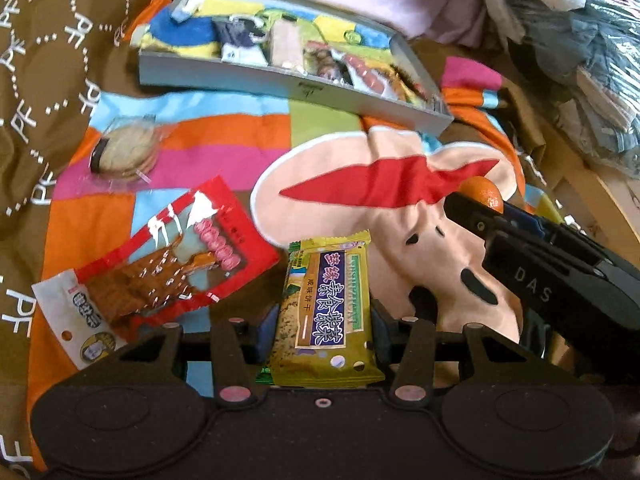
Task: Organize snacks
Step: 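Carry the biscuit pack in the left tool and orange in the right tool over the grey tray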
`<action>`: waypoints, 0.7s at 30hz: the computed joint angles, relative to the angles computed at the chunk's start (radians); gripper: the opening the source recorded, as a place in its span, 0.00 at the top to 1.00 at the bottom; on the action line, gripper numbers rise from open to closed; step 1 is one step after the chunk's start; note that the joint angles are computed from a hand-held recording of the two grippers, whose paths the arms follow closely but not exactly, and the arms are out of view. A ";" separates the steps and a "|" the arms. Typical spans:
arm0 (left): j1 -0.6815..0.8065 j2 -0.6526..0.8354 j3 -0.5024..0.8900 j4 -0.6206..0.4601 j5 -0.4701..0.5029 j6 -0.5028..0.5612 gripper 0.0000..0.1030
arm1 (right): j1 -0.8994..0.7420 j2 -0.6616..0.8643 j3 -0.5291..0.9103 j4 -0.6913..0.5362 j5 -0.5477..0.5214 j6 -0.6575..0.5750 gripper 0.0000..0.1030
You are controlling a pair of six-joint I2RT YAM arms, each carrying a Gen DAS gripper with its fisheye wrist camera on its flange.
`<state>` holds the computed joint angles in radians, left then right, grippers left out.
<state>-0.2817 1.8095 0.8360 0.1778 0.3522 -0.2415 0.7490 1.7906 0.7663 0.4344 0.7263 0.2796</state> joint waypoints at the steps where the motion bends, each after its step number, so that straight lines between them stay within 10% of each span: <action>1: -0.007 -0.009 -0.008 0.016 -0.012 -0.008 0.53 | 0.000 -0.007 -0.008 0.010 0.005 -0.005 0.64; 21: -0.117 -0.003 0.116 0.184 -0.376 -0.143 0.53 | -0.051 0.035 -0.034 0.355 -0.054 -0.239 0.64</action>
